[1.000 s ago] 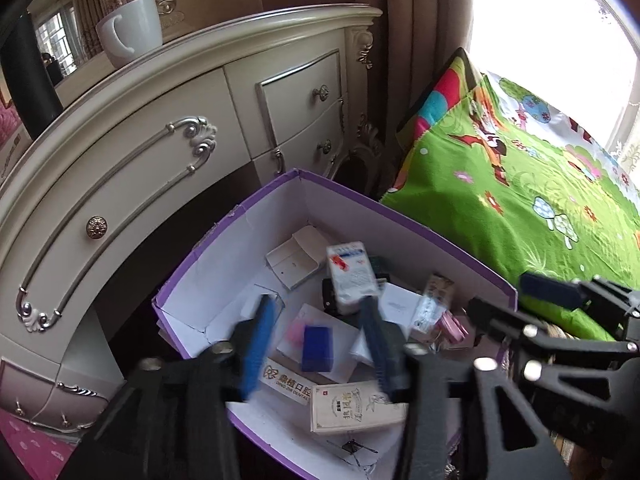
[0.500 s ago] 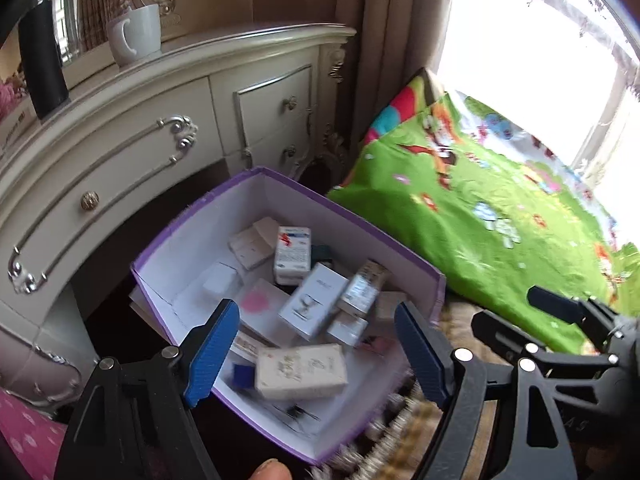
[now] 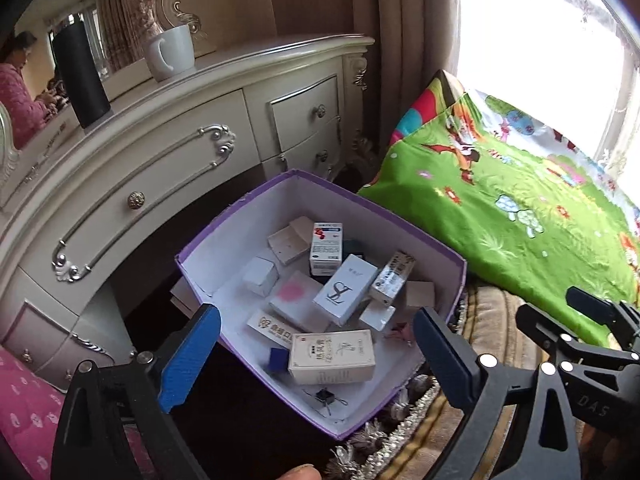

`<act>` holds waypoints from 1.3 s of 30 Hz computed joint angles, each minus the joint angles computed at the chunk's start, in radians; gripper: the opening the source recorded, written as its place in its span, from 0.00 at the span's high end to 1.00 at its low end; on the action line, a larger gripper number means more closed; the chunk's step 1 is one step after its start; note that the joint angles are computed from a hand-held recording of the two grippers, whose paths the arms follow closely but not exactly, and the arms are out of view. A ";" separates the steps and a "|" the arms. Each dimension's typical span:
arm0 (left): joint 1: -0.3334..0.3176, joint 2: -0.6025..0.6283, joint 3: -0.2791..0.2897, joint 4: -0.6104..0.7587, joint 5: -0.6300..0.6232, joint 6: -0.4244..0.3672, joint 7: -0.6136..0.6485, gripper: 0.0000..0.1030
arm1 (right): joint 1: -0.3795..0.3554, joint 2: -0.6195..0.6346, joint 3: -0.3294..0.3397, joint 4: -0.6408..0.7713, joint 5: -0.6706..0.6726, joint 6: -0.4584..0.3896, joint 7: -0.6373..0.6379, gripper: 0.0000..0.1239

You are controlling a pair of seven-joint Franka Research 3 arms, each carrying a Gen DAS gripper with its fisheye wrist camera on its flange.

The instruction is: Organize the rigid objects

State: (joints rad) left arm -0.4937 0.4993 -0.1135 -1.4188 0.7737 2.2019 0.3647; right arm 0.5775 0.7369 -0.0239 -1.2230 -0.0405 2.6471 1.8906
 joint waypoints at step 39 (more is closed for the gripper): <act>-0.006 0.016 0.004 0.014 0.005 -0.039 0.017 0.05 | -0.002 0.018 0.001 0.021 0.002 -0.025 -0.006 0.31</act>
State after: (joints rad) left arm -0.4999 0.5154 -0.1095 -1.4050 0.7787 2.1633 0.3822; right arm 0.5759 0.7549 -0.0228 -1.2025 -0.0386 2.6220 1.8849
